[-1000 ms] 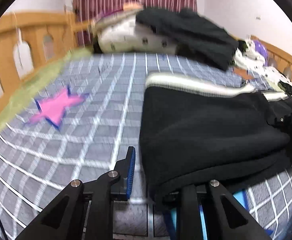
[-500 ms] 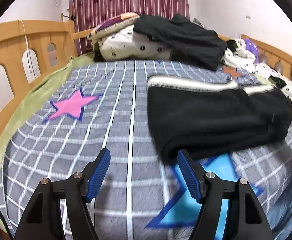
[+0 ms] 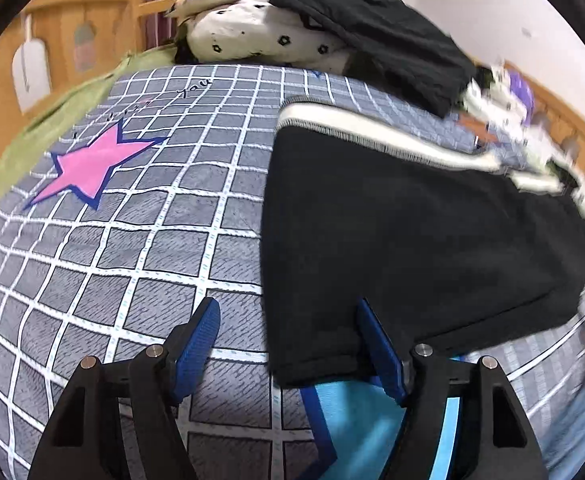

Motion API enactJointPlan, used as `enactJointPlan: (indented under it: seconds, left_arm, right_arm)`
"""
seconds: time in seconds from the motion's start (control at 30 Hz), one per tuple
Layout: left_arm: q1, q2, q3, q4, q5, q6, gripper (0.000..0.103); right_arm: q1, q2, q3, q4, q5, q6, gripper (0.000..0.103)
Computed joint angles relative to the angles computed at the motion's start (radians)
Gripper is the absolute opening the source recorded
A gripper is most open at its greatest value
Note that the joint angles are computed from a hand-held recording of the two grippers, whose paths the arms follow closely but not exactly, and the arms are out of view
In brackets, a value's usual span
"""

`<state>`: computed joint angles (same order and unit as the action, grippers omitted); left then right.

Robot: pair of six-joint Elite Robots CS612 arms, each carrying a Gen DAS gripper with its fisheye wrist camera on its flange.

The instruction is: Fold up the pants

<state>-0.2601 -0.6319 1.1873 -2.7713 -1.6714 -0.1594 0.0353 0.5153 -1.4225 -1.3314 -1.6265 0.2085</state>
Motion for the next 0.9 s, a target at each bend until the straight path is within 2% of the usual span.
enactJointPlan:
  seconds: [0.07, 0.13, 0.2, 0.33, 0.4, 0.5, 0.57, 0.6, 0.63, 0.67, 0.7, 0.73, 0.77, 0.8, 0.83, 0.87, 0.9]
  left_arm:
    - [0.006, 0.000, -0.011, -0.001, -0.019, -0.015, 0.069]
    - [0.010, 0.010, -0.036, -0.002, -0.044, -0.025, 0.069]
    - [0.011, 0.032, -0.081, 0.026, -0.066, -0.029, 0.069]
    - [0.010, 0.105, -0.239, 0.144, -0.102, -0.010, 0.068]
    - [0.014, 0.149, -0.332, 0.215, -0.129, 0.001, 0.068]
    - [0.016, 0.233, -0.500, 0.343, -0.120, 0.017, 0.066]
    - [0.021, 0.286, -0.603, 0.427, -0.127, 0.008, 0.061]
    - [0.025, 0.325, -0.679, 0.497, -0.147, 0.000, 0.056]
    - [0.032, 0.358, -0.740, 0.537, -0.179, -0.009, 0.056]
    - [0.036, 0.374, -0.768, 0.546, -0.204, -0.008, 0.056]
    - [0.039, 0.388, -0.794, 0.554, -0.224, -0.001, 0.050]
    - [0.043, 0.403, -0.822, 0.566, -0.258, -0.007, 0.035]
    - [0.047, 0.422, -0.859, 0.592, -0.298, -0.025, 0.028]
    - [0.045, 0.426, -0.869, 0.599, -0.297, -0.053, 0.024]
    - [0.044, 0.419, -0.856, 0.580, -0.293, -0.058, 0.013]
    - [0.041, 0.393, -0.806, 0.528, -0.289, -0.055, 0.013]
    - [0.036, 0.363, -0.751, 0.470, -0.267, -0.050, 0.013]
  right_arm:
    - [-0.019, 0.015, -0.033, 0.010, -0.062, 0.036, 0.066]
    - [-0.052, 0.032, -0.058, 0.024, -0.091, 0.124, 0.066]
    - [-0.080, 0.045, -0.071, 0.016, -0.072, 0.184, 0.066]
    - [-0.127, 0.059, -0.046, -0.033, -0.010, 0.281, 0.066]
    - [-0.143, 0.055, -0.017, -0.058, 0.019, 0.304, 0.066]
    - [-0.156, 0.043, 0.031, -0.085, 0.019, 0.315, 0.066]
    - [-0.166, 0.041, 0.053, -0.103, 0.051, 0.322, 0.066]
    - [-0.172, 0.040, 0.067, -0.114, 0.072, 0.327, 0.066]
    - [-0.176, 0.037, 0.085, -0.132, 0.089, 0.328, 0.066]
    - [-0.177, 0.035, 0.096, -0.144, 0.090, 0.323, 0.066]
    - [-0.176, 0.028, 0.113, -0.153, 0.082, 0.320, 0.068]
    - [-0.175, 0.019, 0.130, -0.151, 0.080, 0.323, 0.069]
    - [-0.174, 0.010, 0.146, -0.152, 0.076, 0.329, 0.068]
    - [-0.171, 0.004, 0.156, -0.150, 0.063, 0.329, 0.056]
    - [-0.161, -0.006, 0.170, -0.147, 0.019, 0.317, 0.047]
    - [-0.155, -0.009, 0.173, -0.159, -0.005, 0.303, 0.034]
    - [-0.150, -0.010, 0.171, -0.187, -0.015, 0.283, 0.025]
